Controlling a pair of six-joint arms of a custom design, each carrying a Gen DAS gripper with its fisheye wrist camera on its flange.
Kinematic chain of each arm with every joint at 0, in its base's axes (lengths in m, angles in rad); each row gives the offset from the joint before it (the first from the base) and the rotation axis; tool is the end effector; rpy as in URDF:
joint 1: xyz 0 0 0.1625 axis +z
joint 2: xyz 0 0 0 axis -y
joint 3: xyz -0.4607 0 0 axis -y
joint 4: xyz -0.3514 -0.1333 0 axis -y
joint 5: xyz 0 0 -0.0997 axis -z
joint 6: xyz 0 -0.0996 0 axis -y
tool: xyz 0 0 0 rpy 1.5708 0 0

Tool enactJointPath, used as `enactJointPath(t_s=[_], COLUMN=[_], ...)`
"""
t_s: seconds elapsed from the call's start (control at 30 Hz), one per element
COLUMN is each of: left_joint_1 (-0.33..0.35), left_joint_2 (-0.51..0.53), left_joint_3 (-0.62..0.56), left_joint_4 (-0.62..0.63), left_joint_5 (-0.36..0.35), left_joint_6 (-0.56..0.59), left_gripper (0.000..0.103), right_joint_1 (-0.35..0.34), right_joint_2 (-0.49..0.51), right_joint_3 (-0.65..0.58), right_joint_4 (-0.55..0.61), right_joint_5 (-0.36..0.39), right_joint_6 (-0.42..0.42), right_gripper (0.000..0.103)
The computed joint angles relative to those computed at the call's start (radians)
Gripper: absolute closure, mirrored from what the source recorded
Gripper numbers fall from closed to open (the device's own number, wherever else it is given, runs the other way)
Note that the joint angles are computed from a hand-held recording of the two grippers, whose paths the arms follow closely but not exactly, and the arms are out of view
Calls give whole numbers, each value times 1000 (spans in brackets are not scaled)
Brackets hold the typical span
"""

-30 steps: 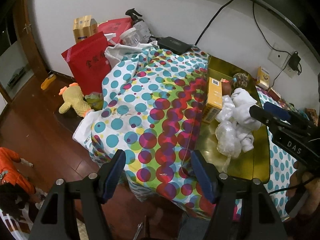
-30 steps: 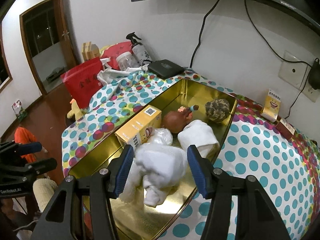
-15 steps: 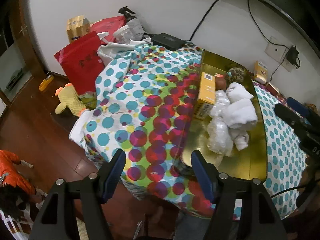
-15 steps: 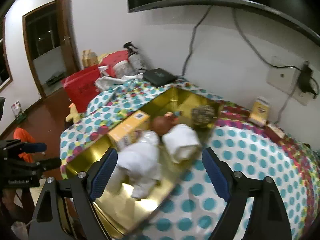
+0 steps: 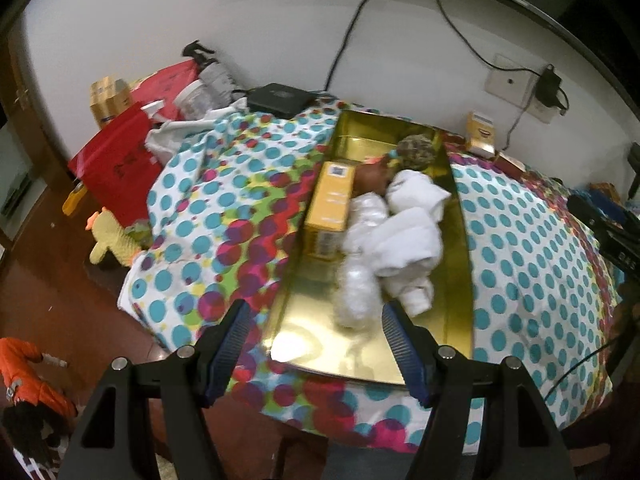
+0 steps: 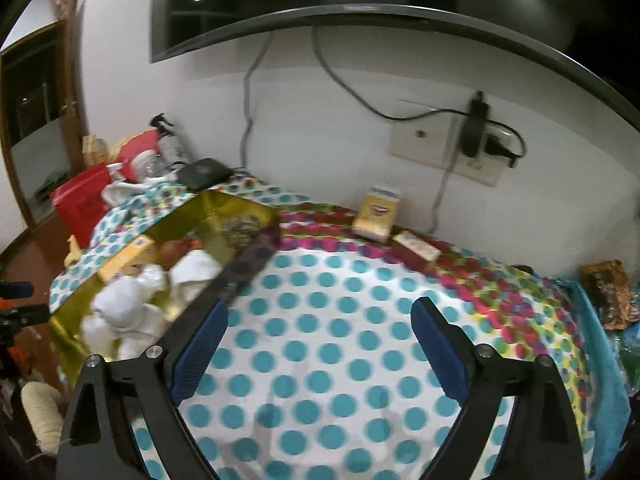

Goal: Organize objects
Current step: 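Move the right gripper toward the small cream QR-code box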

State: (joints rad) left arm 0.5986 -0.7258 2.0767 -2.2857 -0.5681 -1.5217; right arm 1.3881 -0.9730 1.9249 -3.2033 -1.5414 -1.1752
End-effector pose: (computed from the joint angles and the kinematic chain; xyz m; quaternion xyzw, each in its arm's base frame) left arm -0.2655 -0.4441 0.0230 -0.0814 0.8425 -0.3455 0.4052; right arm 0.0244 -0.6180 0.2424 0.4531 -0.8265 0.2684 0.1988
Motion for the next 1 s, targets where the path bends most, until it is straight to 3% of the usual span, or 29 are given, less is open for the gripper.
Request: enactJointPath(t_s=[0.23, 0.53, 0.8, 1.0], left_joint_1=[17, 56, 102, 138], left_joint_2=[53, 139, 194, 234], left_joint_3=[-95, -210, -304, -385], left_joint_4=[-13, -124, -158, -152], left_joint_5=[7, -1, 10, 17], left_joint_6=[114, 324, 438, 512], left_gripper=[33, 33, 33, 33], right_joint_1=[-26, -9, 0, 1], right_joint_2=[39, 188, 356, 435], right_joint_3=[-117, -408, -708, -837], right_joint_4=[52, 230, 405, 480], right_joint_5=[-6, -48, -89, -106], right_joint_6=[-6, -72, 7, 40], right_gripper=[8, 7, 7, 7])
